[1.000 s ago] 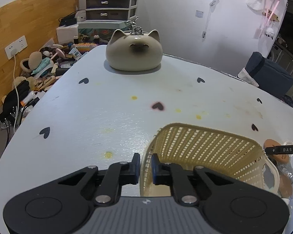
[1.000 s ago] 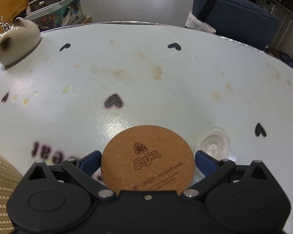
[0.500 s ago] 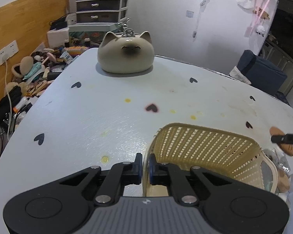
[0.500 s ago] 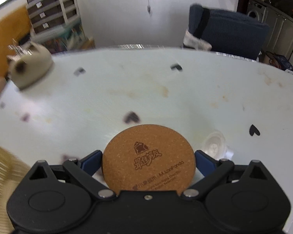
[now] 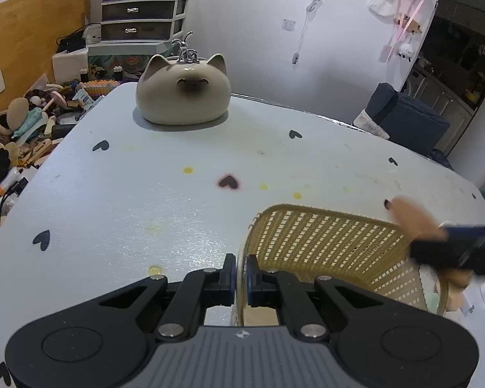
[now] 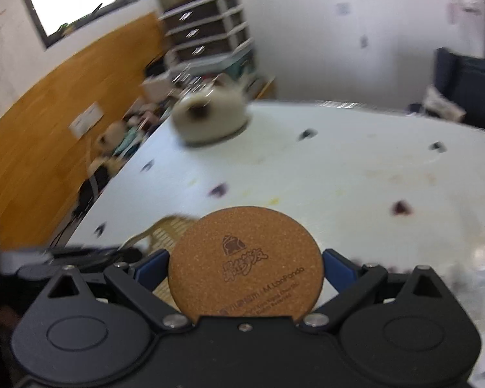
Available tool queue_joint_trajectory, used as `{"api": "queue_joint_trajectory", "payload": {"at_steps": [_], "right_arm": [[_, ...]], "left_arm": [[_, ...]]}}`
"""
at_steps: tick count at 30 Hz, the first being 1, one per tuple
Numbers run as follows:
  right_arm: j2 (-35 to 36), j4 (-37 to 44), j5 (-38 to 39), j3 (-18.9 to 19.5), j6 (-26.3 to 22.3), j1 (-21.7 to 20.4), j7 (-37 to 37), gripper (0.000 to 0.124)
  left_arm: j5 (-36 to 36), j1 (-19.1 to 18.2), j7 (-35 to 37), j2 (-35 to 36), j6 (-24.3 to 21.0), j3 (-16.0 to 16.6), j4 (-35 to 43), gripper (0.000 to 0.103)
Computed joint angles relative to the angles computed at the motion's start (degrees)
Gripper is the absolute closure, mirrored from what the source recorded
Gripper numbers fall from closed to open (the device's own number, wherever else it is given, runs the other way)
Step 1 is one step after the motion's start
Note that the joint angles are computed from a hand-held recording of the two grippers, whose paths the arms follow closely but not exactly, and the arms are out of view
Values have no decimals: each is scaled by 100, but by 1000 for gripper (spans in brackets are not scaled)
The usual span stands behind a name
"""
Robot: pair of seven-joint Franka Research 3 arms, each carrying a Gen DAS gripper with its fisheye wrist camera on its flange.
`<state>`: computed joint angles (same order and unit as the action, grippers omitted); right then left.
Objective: Organize rigid objects
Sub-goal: 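Carry the cork coaster over the basket and release it inside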
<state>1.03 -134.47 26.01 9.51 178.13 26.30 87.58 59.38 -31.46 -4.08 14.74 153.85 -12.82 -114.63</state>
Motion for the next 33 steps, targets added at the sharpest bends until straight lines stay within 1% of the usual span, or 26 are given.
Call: {"api": "queue_joint_trajectory", "payload": {"at_steps": [1, 3, 7, 11, 12, 15, 17, 18, 19, 22, 24, 27, 29, 31, 33], "right_arm": [[95, 125, 17, 18, -180, 10, -57, 23], [263, 277, -471, -31, -396, 79, 234, 23], [631, 694, -916, -40, -969, 128, 244, 24], [1016, 1033, -1927, -284, -1347, 364, 571, 23], [1133, 1151, -1974, -270, -1453, 355, 547, 23], [1333, 1354, -1760, -149, -1616, 239, 339, 23], [1504, 1512, -1945, -248, -1661, 331, 419, 23], [1588, 1609, -1805, -158, -1682, 256, 276, 23], [1651, 1670, -1648, -61, -1606, 186, 105, 23], [1778, 1810, -1509, -14, -1573, 180, -131, 23], [1847, 1940, -1177, 137, -1778, 35, -386, 23], [1869, 1995, -922, 100, -1910, 28, -368, 23], [1821, 1923, -791, 60, -1860, 43, -270, 21], [1755, 1845, -834, -23, -1806, 113, -127, 21], [1645, 1711, -811, -20, -1742, 112, -109, 21]], "left_arm": [[17, 7, -41, -10, 55, 9, -22, 97], [21, 37, -87, -18, 190, 19, -59, 97], [40, 66, -161, -27, 414, 44, -104, 97], [141, 61, -249, -29, 584, 77, -124, 97], [158, 66, -258, -25, 645, 81, -129, 97], [51, 90, -123, 1, 712, 67, -131, 97], [-7, 79, -53, 2, 691, 69, -129, 97], [-25, 81, -36, -5, 698, 77, -139, 97], [-11, 76, -58, -9, 728, 91, -146, 97], [-57, 58, -18, -12, 672, 85, -142, 96], [-50, 49, -54, -15, 669, 95, -143, 96], [-41, 37, -78, -7, 638, 98, -120, 96], [-49, 35, -69, 1, 618, 96, -106, 96], [-48, 32, -74, -2, 610, 96, -107, 96], [-56, 35, -55, -3, 601, 92, -105, 96]]}}
